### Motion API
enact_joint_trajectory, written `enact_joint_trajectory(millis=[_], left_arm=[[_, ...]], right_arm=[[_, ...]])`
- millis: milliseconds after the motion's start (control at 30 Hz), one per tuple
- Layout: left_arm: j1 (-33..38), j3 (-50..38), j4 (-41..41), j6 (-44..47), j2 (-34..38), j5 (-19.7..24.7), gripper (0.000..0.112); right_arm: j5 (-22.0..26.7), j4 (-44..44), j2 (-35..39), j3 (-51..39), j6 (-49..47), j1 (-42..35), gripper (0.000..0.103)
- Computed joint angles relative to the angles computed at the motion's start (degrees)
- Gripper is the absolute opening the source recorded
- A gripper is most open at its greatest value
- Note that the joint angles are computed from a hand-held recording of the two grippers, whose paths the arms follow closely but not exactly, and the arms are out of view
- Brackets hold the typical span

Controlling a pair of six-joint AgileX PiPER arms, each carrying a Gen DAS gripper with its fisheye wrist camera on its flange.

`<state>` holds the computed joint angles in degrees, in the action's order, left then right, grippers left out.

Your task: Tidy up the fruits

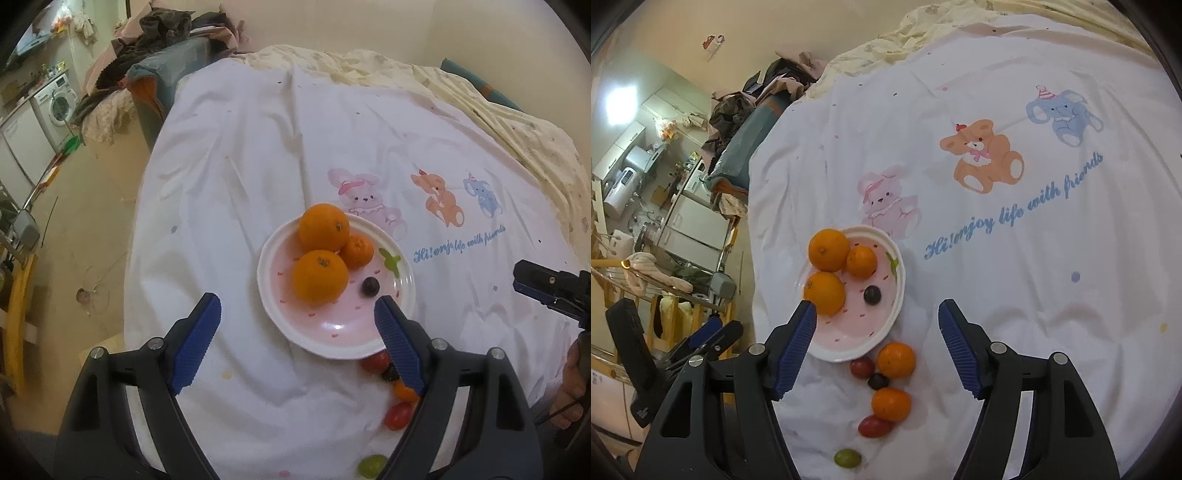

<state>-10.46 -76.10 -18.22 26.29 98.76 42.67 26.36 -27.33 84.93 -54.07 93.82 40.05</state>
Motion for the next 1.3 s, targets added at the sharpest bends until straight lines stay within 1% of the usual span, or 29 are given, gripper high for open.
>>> enact_joint_trajectory(millis=[100, 233, 367, 567, 733, 867, 1000, 1067, 1133, 1200, 1233, 1300], left_arm=[[0.42, 1.51, -0.43, 0.25, -1.09, 0.21, 0.083], [1.1, 3.58, -1.57, 0.36, -2.39, 0.32, 0.083], [1.4, 5.41, -2.35, 1.52, -3.36, 0.25, 0.083], [3.24, 6.6, -2.0, 1.13, -2.88, 0.34, 0.083], [4.52, 6.09, -1.15, -0.16, -1.68, 0.4, 0.083], [5.32, 5.35, -1.04, -0.86, -0.23, 0.81, 0.083], [5.29, 5.08, -0.45, -2.0, 0.84, 1.0, 0.083], [5.26, 5.3, -0.75, -1.84, 1.06, 0.91, 0.083], [4.87, 5.11, 0.11, -2.65, 1.59, 1.11, 0.083], [4.81, 4.59, -0.72, -2.35, 2.2, 1.82, 0.083], [4.5, 4.66, -0.32, -2.75, 2.33, 1.42, 0.083], [4.18, 4.67, 0.15, -3.22, 2.58, 1.16, 0.083]], right_arm=[[2.11, -2.14, -0.63, 0.35, 3.12, 2.19, 0.071], [2.23, -3.04, -1.3, 1.56, 6.57, 3.9, 0.071], [2.66, -2.67, -0.75, 1.43, 7.58, 4.86, 0.071], [1.98, -0.15, 1.23, 0.68, 5.72, 4.59, 0.071], [-0.71, 4.36, 3.74, 0.46, 1.83, 3.07, 0.071], [-1.85, 8.86, 6.22, -0.3, -2.92, 2.19, 0.071], [-2.0, 15.35, 9.21, -1.56, -9.53, 1.52, 0.071], [-1.94, 20.15, 10.89, -2.2, -14.37, 0.93, 0.071], [-2.99, 29.59, 13.62, -2.98, -24.08, -0.34, 0.071], [-2.39, 35.53, 16.05, -4.58, -30.64, -0.85, 0.067], [-1.47, 38.06, 17.69, -5.94, -33.93, -1.05, 0.066], [1.05, 39.57, 20.95, -9.6, -37.85, -0.8, 0.058]])
